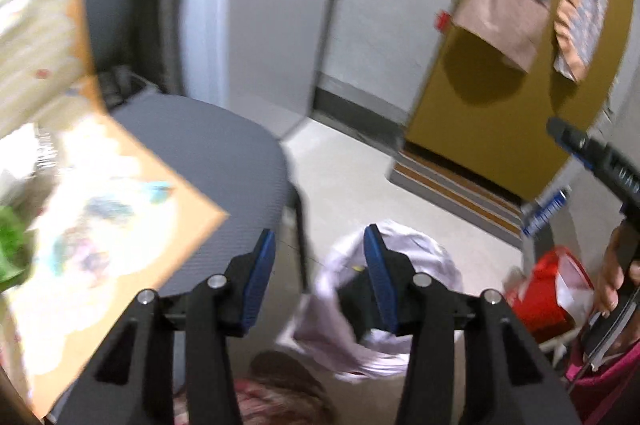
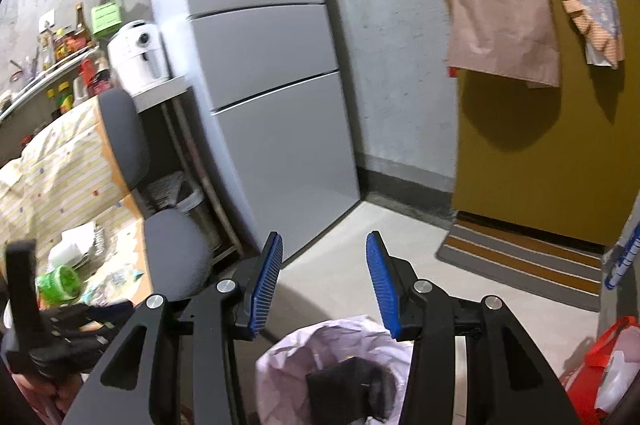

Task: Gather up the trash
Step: 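Return both tools to the chair above the white bowl and wrapper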

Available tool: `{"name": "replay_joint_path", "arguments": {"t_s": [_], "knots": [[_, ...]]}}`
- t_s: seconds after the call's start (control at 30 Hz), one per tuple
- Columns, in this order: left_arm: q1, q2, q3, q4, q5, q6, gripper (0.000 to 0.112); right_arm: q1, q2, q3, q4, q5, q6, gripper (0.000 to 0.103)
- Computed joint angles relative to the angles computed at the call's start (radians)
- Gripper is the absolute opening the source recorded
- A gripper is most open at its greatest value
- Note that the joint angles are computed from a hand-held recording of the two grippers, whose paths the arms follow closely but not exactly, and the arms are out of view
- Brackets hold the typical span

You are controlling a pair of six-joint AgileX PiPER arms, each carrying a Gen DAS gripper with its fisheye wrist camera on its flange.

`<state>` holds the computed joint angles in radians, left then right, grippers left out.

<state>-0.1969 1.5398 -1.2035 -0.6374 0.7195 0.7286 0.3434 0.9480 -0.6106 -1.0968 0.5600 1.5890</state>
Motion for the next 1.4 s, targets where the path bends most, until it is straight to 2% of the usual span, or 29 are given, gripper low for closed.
{"name": "replay_joint_path", "arguments": {"t_s": [0.2,0.33,0.43,0.53,0.67,0.77,0.9,1.0,1.07,1.2,1.27,1.4], "knots": [[0.222,-0.113,0.022,-0.005,0.011,-0.004,0.045,0.089,0.107,-0.097,-0.025,-0.031,0.017,0.046],[0.363,-0.178,0.019,-0.009,0.024,-0.01,0.046,0.148,0.22,-0.212,0.018,-0.077,-0.07,0.048],[0.481,-0.192,-0.013,-0.014,0.046,-0.01,0.052,0.186,0.306,-0.296,0.048,-0.122,-0.143,0.053],[0.559,-0.203,-0.022,0.052,0.016,-0.056,0.054,0.217,0.393,-0.378,0.098,-0.151,-0.221,0.056],[0.711,-0.159,-0.054,0.025,0.034,-0.039,0.054,0.257,0.516,-0.483,0.156,-0.191,-0.309,0.058],[0.757,-0.122,-0.064,0.067,0.005,-0.075,0.054,0.277,0.614,-0.561,0.212,-0.218,-0.381,0.06],[0.815,-0.077,-0.074,0.03,0.017,-0.045,0.054,0.288,0.757,-0.672,0.371,-0.244,-0.557,0.069],[0.819,-0.041,-0.096,0.032,0.011,-0.061,0.054,0.297,0.89,-0.805,0.594,-0.21,-0.757,0.078],[0.831,-0.024,-0.101,0.024,0.009,-0.051,0.054,0.311,0.962,-0.881,0.614,-0.175,-0.775,0.083],[0.844,0.004,-0.117,0.032,-0.008,-0.05,0.054,0.323,1.074,-1.027,0.737,-0.11,-0.908,0.086],[0.861,0.026,-0.138,0.033,-0.006,-0.06,0.054,0.326,1.14,-1.133,0.795,-0.036,-1.003,0.086],[0.905,0.067,-0.176,0.019,0.014,-0.061,0.054,0.331,1.243,-1.291,0.785,0.081,-1.025,0.086]]}}
